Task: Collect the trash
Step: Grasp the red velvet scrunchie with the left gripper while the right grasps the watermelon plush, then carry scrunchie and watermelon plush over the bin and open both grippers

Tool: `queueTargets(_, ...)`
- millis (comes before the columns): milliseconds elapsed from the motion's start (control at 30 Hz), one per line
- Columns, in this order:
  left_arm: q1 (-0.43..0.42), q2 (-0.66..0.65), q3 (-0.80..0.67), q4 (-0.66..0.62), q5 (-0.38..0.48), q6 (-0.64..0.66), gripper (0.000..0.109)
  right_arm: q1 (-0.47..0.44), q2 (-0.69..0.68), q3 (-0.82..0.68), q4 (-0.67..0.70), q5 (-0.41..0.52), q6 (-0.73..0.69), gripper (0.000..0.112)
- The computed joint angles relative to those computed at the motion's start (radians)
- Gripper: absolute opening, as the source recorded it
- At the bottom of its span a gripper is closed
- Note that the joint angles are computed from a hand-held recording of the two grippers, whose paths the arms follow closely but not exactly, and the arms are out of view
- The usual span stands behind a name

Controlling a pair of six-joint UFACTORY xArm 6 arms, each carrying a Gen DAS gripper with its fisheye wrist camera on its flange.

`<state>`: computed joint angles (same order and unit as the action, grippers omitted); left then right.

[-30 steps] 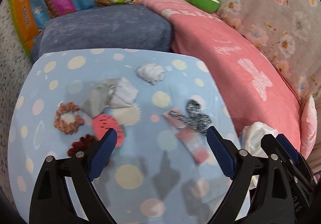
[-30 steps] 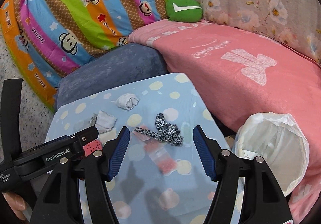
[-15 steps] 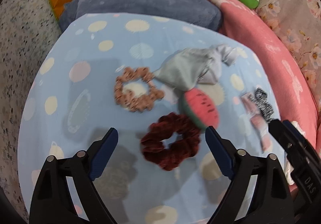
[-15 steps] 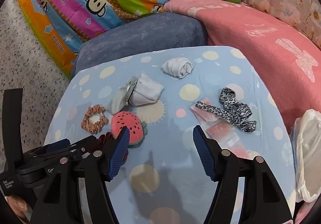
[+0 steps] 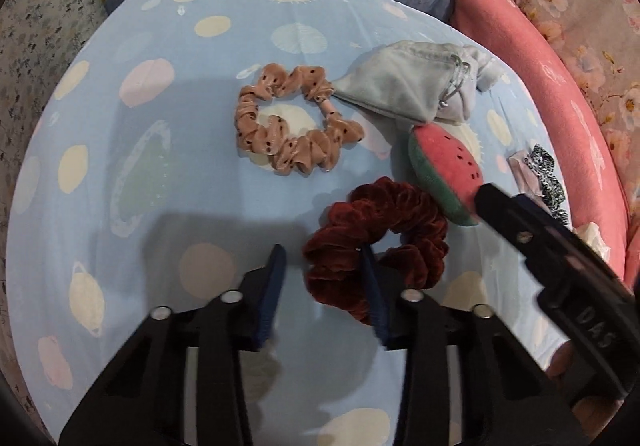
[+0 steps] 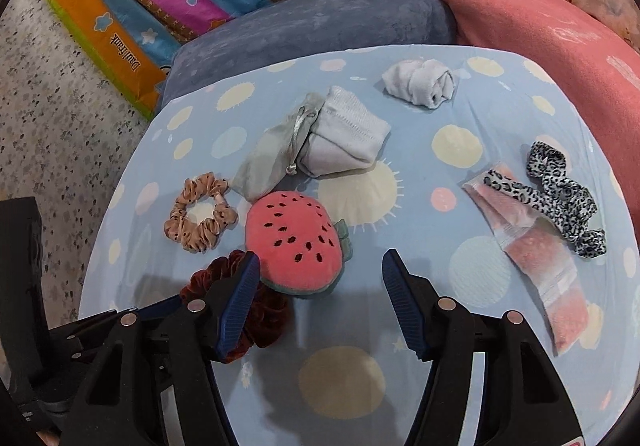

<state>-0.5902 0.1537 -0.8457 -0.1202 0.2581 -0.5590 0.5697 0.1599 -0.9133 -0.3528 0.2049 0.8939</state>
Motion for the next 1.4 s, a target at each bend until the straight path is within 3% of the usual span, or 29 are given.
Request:
queueTargets(200, -0.008, 0.011, -0.016, -0.037, 0.004, 0.045, 0.020, 0.027, 0.055, -0.022, 0.212, -0.043, -0.189, 0.042)
queueTargets(333, -0.008, 0.012, -0.028, -0.010, 0.016, 0.025, 0.018, 0.032, 0.057, -0.016, 0.260, -0.067, -0.235, 0.032)
queueTargets(400, -0.011, 0.007, -0.032, -0.008, 0.017, 0.024, 0.016, 0.026, 0.037, -0.002, 0.213, -0.069, -0.196, 0.030)
queueTargets(567, -0.029, -0.003, -0.066, 0.039, 0.017, -0.008, 0.015, -0.013, -0.072, 0.055, -0.058, -0.038, 0.044, 0.029)
queueTargets(700, -0.057, -0.012, -0.124, 0.091, 0.026, -0.032, 0.015, -0.052, -0.205, 0.106, -0.306, 0.028, 0.259, 0.029)
queueTargets(833, -0.095, -0.010, -0.204, 0.161, 0.040, -0.065, 0.015, -0.097, -0.365, 0.176, -0.429, 0.093, 0.368, 0.029)
queueTargets(1067, -0.205, 0.038, -0.411, 0.261, 0.083, -0.087, 0.015, -0.201, -0.691, 0.319, -0.475, 0.164, 0.393, 0.029)
queueTargets(1400, -0.381, 0.218, -0.797, 0.304, 0.178, -0.025, 0.015, -0.364, -1.159, 0.501, -0.377, 0.324, 0.253, 0.029)
